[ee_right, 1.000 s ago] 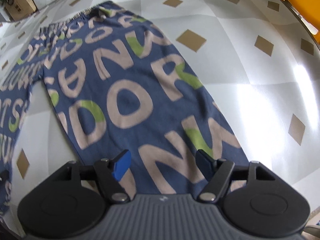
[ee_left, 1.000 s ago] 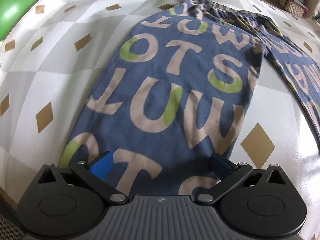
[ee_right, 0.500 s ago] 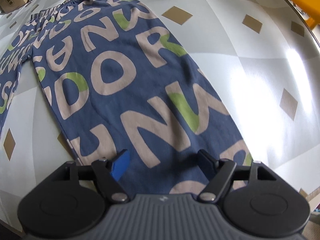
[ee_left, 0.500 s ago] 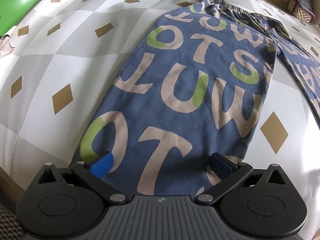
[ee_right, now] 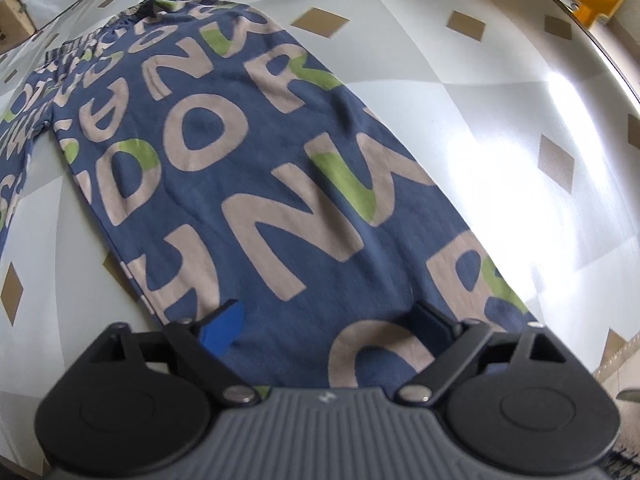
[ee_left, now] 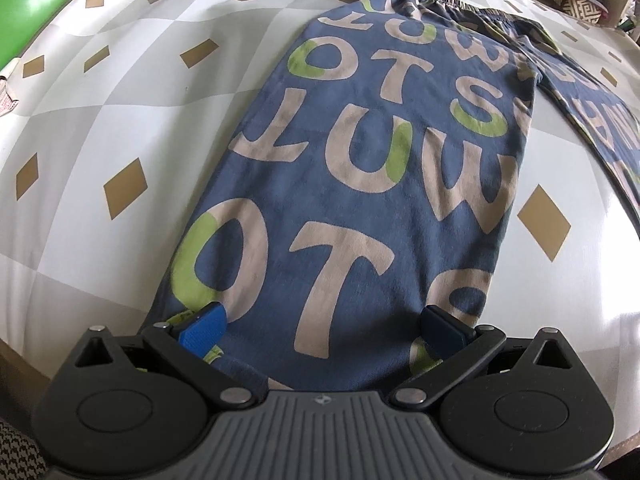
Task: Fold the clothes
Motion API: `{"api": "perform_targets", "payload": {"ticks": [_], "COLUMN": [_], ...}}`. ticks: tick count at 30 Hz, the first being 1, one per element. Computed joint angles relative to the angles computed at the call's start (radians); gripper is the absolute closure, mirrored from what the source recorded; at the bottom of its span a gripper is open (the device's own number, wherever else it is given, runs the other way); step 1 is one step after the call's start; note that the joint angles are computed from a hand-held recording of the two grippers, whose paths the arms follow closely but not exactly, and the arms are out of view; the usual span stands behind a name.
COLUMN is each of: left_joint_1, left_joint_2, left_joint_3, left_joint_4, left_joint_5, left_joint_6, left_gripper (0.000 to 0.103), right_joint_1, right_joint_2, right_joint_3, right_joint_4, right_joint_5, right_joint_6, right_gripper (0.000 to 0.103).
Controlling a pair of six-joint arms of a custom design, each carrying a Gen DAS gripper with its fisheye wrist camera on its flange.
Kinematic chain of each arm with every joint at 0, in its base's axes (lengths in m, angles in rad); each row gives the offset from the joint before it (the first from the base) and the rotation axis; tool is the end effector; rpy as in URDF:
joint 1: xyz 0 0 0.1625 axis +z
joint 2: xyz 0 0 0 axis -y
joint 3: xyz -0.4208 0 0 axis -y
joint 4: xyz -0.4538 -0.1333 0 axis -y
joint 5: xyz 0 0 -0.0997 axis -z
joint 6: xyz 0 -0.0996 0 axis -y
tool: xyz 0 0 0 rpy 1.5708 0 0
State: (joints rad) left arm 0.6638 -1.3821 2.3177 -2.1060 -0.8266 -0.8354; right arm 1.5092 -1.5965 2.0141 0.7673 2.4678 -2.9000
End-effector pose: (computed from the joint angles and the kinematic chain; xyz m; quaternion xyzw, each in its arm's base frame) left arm -0.2004 -0.4116 0.1042 0.1049 0.9098 -0.1533 0.3712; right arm 0.0347 -0.3378 0.3040 -0.2157 -0.8617 0.2103 0.4083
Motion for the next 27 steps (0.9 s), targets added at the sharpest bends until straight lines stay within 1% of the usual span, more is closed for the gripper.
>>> {"api": "perform_targets", "payload": {"ticks": [1, 4, 7, 11, 13, 15, 18, 22, 27], "left_joint_1": [0.0, -0.001, -0.002, -0.003, -0.006, -0.012, -0.031, -0.053, -0.06], "left_joint_2": [-0.002, -0.003, -0.005, -0.007, -0.009, -0.013, -0.014, -0.021, -0.046], "left_joint_3": [0.001, 0.003, 0.003, 0.0, -0.003, -0.005, -0.01, -0.007, 0.005], "left_joint_4": [0.0, 0.002, 0.008, 0.024, 0.041, 0.067, 0.124, 0.159, 0.171], "left_joint_5": [0.0, -0.002, -0.003, -0.008, -0.013, -0.018, -0.01, -0.023, -0.055], "left_joint_6": [0.0, -0.004, -0.011, -0.023, -0.031, -0.042, -0.071, -0.083, -0.11], "left_gripper": [0.0, 0.0, 0.0, 0.0, 0.0, 0.0, 0.0, 0.0, 0.0], "right_joint_1": [-0.004, -0.013, -0.019, -0.026, -0.021, -0.013, 0.005, 0.02, 0.025], "right_joint_2": [-0.004, -0.017, -0.022, -0.009, -0.004, -0.019, -0.03, -0.037, -0.032], "right_joint_3": [0.004, 0.012, 0.013, -0.005, -0.018, -0.019, -0.017, -0.001, 0.025], "right_joint_4": [-0.003, -0.02, -0.022, 0.018, 0.052, 0.068, 0.097, 0.135, 0.164], "right_joint_5": [-0.001, -0.006, -0.011, -0.018, -0.023, -0.044, -0.056, -0.07, -0.056], "right_joint_6": [0.003, -0.032, -0.046, -0.028, 0.0, -0.014, -0.019, 0.01, 0.078], "right_gripper": [0.001, 0.001, 0.001, 0.002, 0.008, 0.008, 0.008, 0.008, 0.008]}}
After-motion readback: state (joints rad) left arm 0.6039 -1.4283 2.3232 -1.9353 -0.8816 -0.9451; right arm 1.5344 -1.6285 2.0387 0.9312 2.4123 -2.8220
